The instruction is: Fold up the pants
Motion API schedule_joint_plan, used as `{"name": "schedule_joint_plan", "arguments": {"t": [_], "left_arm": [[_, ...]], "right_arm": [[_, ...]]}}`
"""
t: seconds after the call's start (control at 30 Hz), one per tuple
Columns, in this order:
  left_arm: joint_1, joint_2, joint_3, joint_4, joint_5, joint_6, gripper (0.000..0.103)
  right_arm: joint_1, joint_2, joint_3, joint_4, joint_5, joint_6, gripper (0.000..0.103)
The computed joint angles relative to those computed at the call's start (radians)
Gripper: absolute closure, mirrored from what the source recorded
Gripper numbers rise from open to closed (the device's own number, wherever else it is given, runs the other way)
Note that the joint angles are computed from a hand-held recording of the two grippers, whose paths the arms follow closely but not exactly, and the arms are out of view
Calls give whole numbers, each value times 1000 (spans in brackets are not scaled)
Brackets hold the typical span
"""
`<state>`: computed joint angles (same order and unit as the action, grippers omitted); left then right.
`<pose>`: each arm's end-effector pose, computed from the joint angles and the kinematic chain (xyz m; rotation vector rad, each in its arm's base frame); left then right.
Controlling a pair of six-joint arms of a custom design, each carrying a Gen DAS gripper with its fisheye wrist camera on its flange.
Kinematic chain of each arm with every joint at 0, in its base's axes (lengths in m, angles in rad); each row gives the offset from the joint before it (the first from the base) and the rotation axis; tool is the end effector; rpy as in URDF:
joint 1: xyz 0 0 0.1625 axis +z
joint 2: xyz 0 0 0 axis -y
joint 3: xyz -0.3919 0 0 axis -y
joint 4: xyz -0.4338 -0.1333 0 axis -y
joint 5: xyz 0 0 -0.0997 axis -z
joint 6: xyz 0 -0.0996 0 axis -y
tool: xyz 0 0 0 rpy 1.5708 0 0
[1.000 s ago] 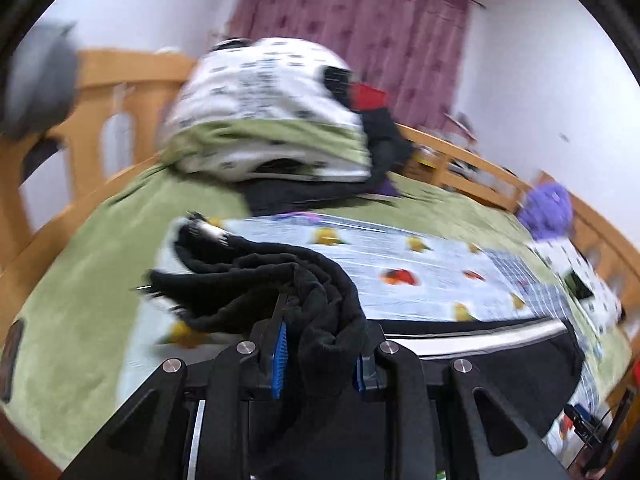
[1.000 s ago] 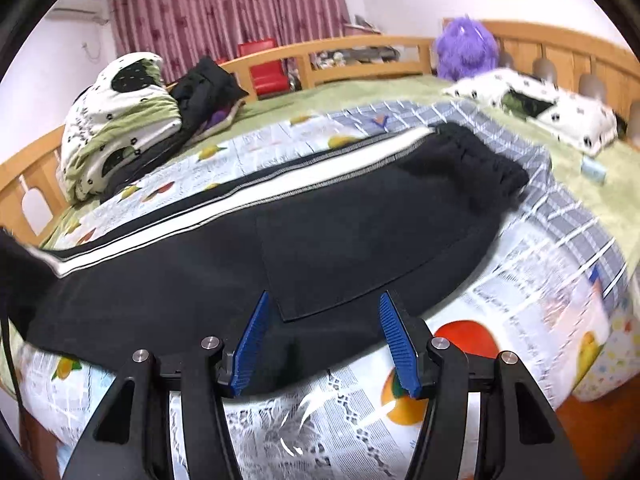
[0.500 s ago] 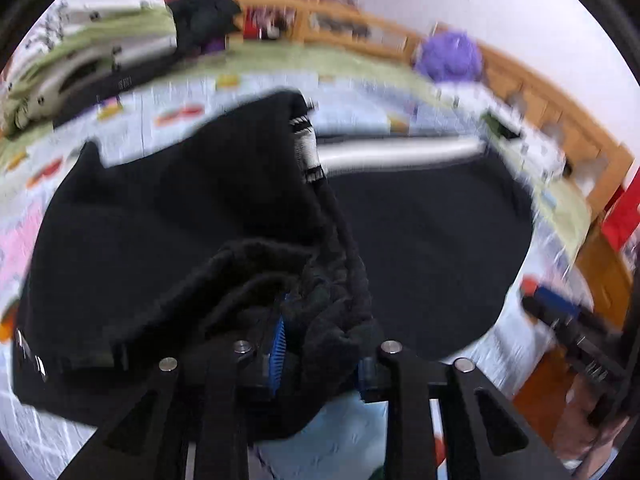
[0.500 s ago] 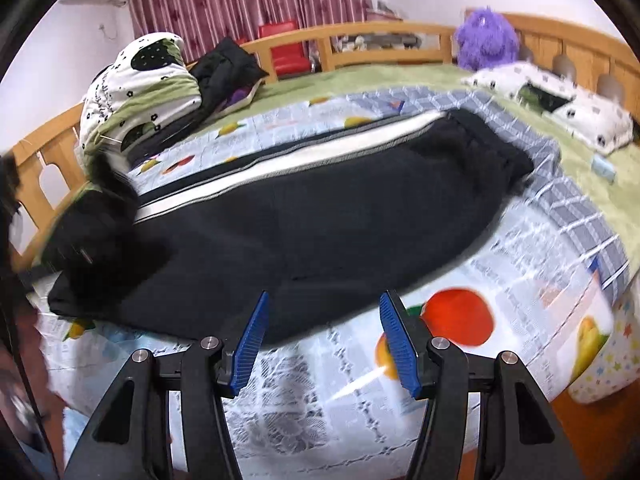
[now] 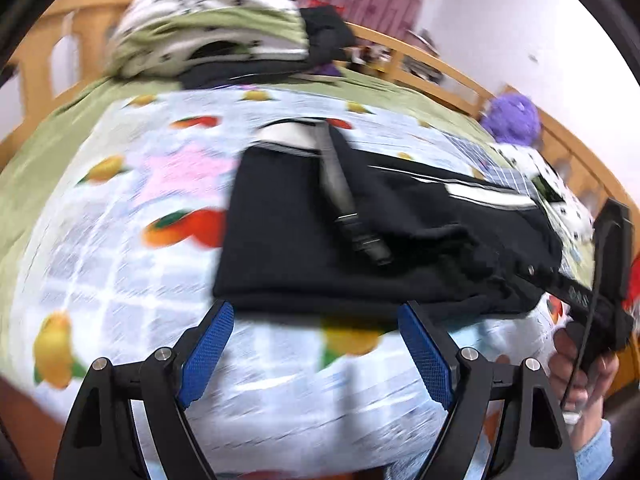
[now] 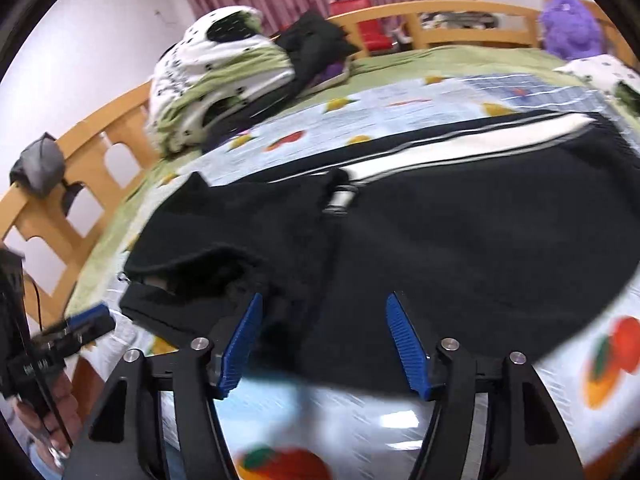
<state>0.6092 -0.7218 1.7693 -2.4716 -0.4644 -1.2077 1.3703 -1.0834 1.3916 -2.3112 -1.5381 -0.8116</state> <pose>-0.3673 -0.5274 -0.0130 -0.1750 2.2480 -1.1525 -0.0114 -0.7417 0.3285 0.8835 -2.7663 0.5806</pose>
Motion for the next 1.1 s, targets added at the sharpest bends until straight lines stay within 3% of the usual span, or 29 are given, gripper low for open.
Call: {"name": "schedule_joint_plan", "arguments": {"t": [0.1,0.13,0.2,0.23,0.27,0.3,0.37,0.43,0.5,0.57,0.63,0.7,0.8,0.93,1.1], "left_arm": [[-7,-60,88,4,7,-102,20],[-7,-68,104,-8,6,-119,20],[-3,-88,141,-60,3,-127,20],[0,-89,154,-101,2,-114,20],[1,-91,161,-123,0,-105,20],[2,-85,156,-128,-3,-100,20],[1,-80,146,-110,1,-98,20],[-6,-78,151,-117,13,-89,20],[-8,-70,153,-157,13,-64,20],[-2,-56,152,-239,-2,-13,20],[5,-49,147,-262,-18,11,20],[6,-43,141,-256,-17,9,20],[7,-33,137,-290,-24,27,20],[11,-23,122,-295,-29,45,20],[10,-17,111,-284,-31,57,20]], "right_arm": [[20,77,-88,110,-24,69,30],[32,111,-113,129,-70,80,29],[56,136,-97,59,-153,68,31],[64,131,-76,30,-155,14,43],[74,132,-73,43,-169,-33,78],[76,125,-64,21,-165,-48,80],[63,95,-66,-30,-67,-55,83],[47,102,-138,26,-17,26,83],[37,129,-195,47,-44,82,82],[39,175,-253,142,-178,70,78],[37,169,-223,147,-244,26,74],[34,100,-120,47,-231,-104,65],[37,27,-52,13,-178,-190,49],[49,-27,-3,25,-64,-250,42],[92,-42,107,-57,-41,-437,31]]}}
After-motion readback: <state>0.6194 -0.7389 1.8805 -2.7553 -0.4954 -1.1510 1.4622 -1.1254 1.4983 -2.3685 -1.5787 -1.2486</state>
